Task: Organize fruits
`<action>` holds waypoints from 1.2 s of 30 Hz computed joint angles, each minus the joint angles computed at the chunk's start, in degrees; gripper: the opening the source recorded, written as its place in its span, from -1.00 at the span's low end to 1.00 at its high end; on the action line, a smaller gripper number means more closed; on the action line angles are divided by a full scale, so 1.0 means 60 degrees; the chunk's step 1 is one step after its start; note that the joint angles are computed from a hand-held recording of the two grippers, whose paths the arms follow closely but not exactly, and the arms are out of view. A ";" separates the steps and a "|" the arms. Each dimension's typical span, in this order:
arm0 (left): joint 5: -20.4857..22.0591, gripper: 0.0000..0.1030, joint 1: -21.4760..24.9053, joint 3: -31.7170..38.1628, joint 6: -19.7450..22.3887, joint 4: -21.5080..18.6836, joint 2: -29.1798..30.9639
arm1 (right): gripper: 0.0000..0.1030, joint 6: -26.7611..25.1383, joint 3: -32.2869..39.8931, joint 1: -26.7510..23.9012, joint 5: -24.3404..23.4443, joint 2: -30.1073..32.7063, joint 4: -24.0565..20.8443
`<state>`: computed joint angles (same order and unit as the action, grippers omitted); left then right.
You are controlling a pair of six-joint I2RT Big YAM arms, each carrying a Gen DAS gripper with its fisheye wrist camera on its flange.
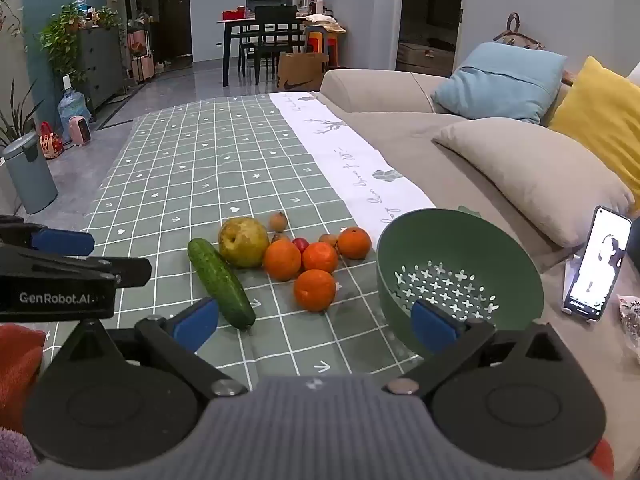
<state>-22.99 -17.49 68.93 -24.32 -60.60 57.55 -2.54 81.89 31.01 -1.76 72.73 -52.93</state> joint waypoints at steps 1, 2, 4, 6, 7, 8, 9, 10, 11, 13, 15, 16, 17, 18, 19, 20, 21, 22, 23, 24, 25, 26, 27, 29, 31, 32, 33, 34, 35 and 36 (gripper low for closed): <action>-0.0028 0.57 -0.0003 0.0025 -0.0033 -0.0046 0.0026 | 0.91 0.0002 -0.0004 0.0001 0.0000 -0.0001 0.0012; -0.0037 0.57 -0.0004 0.0019 -0.0032 -0.0030 0.0012 | 0.91 0.0002 -0.0004 0.0001 0.0000 -0.0001 0.0012; 0.0030 0.57 0.0048 -0.0144 -0.0016 0.0115 -0.0055 | 0.91 -0.0024 0.0006 0.0002 -0.0006 0.0004 -0.0006; 0.0097 0.57 0.0117 -0.0196 0.0009 0.0160 -0.0090 | 0.91 -0.0041 0.0025 0.0002 0.0004 0.0010 -0.0033; 0.0081 0.57 0.0110 -0.0205 0.0045 0.0172 -0.0093 | 0.91 -0.0045 0.0037 -0.0002 -0.0003 0.0014 -0.0046; 0.0067 0.57 0.0111 -0.0198 0.0041 0.0161 -0.0085 | 0.91 -0.0047 0.0052 -0.0007 -0.0007 0.0019 -0.0060; 0.0091 0.57 0.0154 -0.0217 0.0068 0.0183 -0.0078 | 0.91 0.0003 -0.0005 0.0065 0.0055 0.0029 0.0049; 0.0113 0.57 0.0188 -0.0246 0.0071 0.0199 -0.0093 | 0.91 -0.0003 -0.0014 0.0061 0.0055 0.0023 0.0056; 0.0107 0.57 0.0183 -0.0234 0.0058 0.0198 -0.0071 | 0.91 0.0004 -0.0018 0.0067 0.0066 0.0023 0.0057; -0.0047 0.57 0.0030 -0.0060 -0.0069 -0.0004 0.0010 | 0.91 0.0027 -0.0026 0.0078 0.0083 0.0021 0.0055; -0.0067 0.57 0.0030 -0.0050 -0.0101 -0.0040 0.0021 | 0.91 0.0023 0.0108 0.0070 0.0047 0.0042 -0.0072; -0.0081 0.57 0.0024 -0.0033 -0.0118 -0.0068 0.0027 | 0.91 0.0019 0.0069 0.0066 0.0051 0.0041 -0.0025; -0.0094 0.57 0.0020 -0.0023 -0.0132 -0.0090 0.0026 | 0.91 0.0014 0.0035 0.0053 0.0043 0.0026 -0.0008; -0.0106 0.57 0.0018 -0.0023 -0.0148 -0.0097 0.0023 | 0.91 0.0014 0.0036 0.0057 0.0046 0.0025 -0.0012; -0.0122 0.57 0.0013 -0.0015 -0.0167 -0.0111 0.0026 | 0.91 0.0011 0.0034 0.0048 0.0030 0.0024 -0.0012; -0.0119 0.57 0.0020 -0.0002 -0.0178 -0.0132 0.0030 | 0.91 0.0015 0.0031 0.0051 0.0036 0.0025 -0.0010; -0.0123 0.57 0.0023 0.0011 -0.0202 -0.0155 0.0034 | 0.91 0.0011 0.0010 0.0066 0.0048 0.0028 0.0008; -0.0118 0.57 0.0035 0.0000 -0.0212 -0.0154 0.0024 | 0.91 -0.0034 -0.0036 0.0010 -0.0013 0.0014 0.0039; -0.0118 0.57 0.0039 0.0006 -0.0230 -0.0170 0.0024 | 0.91 -0.0047 -0.0037 0.0008 -0.0023 0.0015 0.0031; -0.0115 0.57 0.0045 -0.0008 -0.0245 -0.0182 0.0007 | 0.91 -0.0047 -0.0037 0.0008 -0.0023 0.0015 0.0031; -0.0127 0.57 0.0038 0.0000 -0.0272 -0.0207 0.0013 | 0.91 -0.0061 -0.0034 0.0007 -0.0025 0.0010 0.0018; -0.0131 0.57 0.0036 0.0007 -0.0286 -0.0225 0.0015 | 0.91 -0.0061 -0.0034 0.0007 -0.0025 0.0010 0.0018; -0.0124 0.57 0.0042 -0.0006 -0.0283 -0.0227 0.0000 | 0.91 -0.0061 -0.0035 0.0007 -0.0017 0.0012 0.0013; -0.0124 0.57 0.0052 0.0002 -0.0293 -0.0244 -0.0002 | 0.91 -0.0052 -0.0038 -0.0008 -0.0029 0.0003 0.0002; -0.0125 0.57 0.0057 -0.0006 -0.0297 -0.0234 -0.0001 | 0.91 -0.0051 -0.0029 -0.0028 -0.0050 0.0023 -0.0012; -0.0121 0.57 0.0058 -0.0005 -0.0297 -0.0237 -0.0003 | 0.91 -0.0054 -0.0028 -0.0032 -0.0052 0.0023 -0.0027; -0.0121 0.57 0.0058 -0.0005 -0.0297 -0.0237 -0.0003 | 0.91 -0.0059 -0.0018 -0.0028 -0.0048 0.0029 -0.0046; -0.0127 0.57 0.0057 0.0006 -0.0299 -0.0257 0.0004 | 0.91 -0.0068 -0.0009 -0.0031 -0.0054 0.0034 -0.0061; -0.0123 0.57 0.0062 0.0000 -0.0295 -0.0257 0.0001 | 0.91 -0.0080 -0.0010 -0.0038 -0.0066 0.0033 -0.0068; -0.0128 0.57 0.0067 -0.0005 -0.0301 -0.0262 -0.0004 | 0.91 -0.0082 -0.0010 -0.0023 -0.0052 0.0044 -0.0061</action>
<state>-23.76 -17.09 68.90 -26.12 -62.18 57.52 -3.03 81.83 30.87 -2.07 73.00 -53.29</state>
